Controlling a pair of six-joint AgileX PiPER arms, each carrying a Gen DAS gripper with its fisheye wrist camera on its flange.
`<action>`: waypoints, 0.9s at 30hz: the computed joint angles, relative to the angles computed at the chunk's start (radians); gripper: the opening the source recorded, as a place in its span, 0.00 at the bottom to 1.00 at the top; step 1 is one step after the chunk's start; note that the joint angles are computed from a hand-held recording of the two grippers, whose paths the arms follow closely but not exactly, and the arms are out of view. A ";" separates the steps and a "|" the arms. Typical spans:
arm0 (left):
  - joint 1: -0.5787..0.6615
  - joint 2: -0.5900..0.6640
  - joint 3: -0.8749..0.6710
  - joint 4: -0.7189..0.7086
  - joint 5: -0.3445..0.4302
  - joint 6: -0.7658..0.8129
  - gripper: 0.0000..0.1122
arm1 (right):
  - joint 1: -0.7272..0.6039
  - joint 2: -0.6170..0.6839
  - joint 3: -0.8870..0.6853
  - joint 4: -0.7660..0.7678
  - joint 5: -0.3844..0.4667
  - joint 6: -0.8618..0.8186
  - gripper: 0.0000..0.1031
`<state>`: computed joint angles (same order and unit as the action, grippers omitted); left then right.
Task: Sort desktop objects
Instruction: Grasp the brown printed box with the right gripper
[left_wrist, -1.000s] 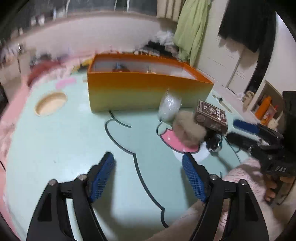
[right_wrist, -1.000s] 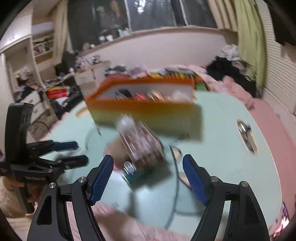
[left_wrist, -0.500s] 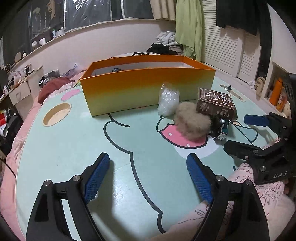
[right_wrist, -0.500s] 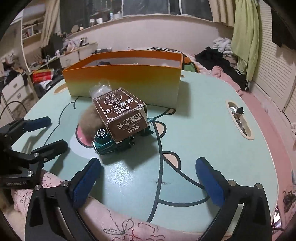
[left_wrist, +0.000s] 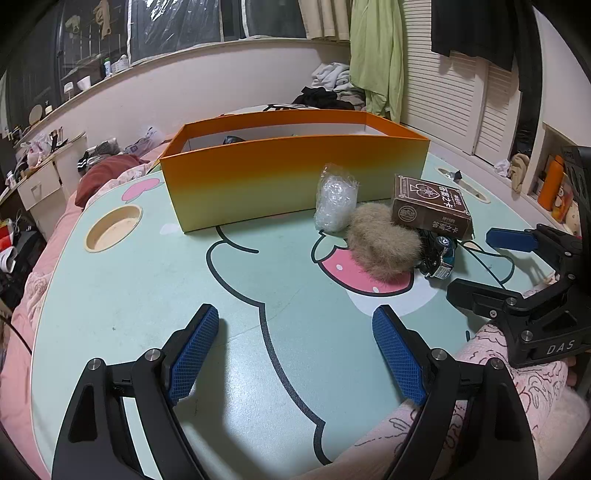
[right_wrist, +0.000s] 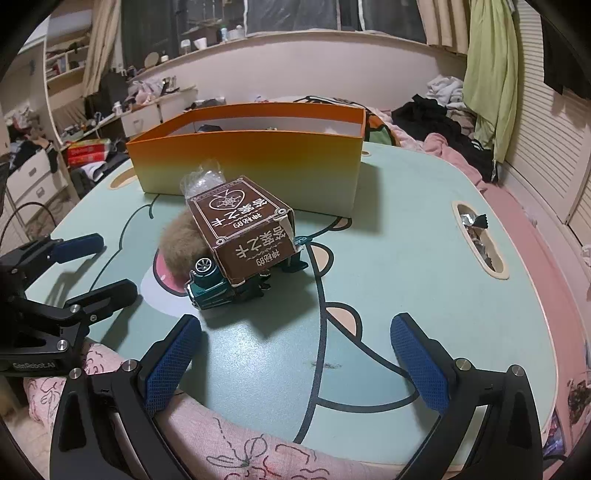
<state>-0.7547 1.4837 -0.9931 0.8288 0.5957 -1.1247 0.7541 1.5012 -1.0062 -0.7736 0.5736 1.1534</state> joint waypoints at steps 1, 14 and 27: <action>-0.004 -0.003 0.001 0.000 0.004 -0.002 0.76 | 0.000 0.001 -0.001 -0.001 0.001 0.000 1.00; -0.001 -0.001 -0.001 -0.001 0.003 0.001 0.76 | -0.040 -0.068 0.085 -0.031 -0.166 0.041 0.94; -0.006 -0.009 0.003 -0.002 0.009 0.000 0.76 | -0.037 0.007 -0.075 -0.116 -0.150 0.005 0.94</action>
<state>-0.7605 1.4747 -0.9903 0.8269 0.6047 -1.1251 0.7176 1.5079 -1.0816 -0.8896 0.4236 1.1587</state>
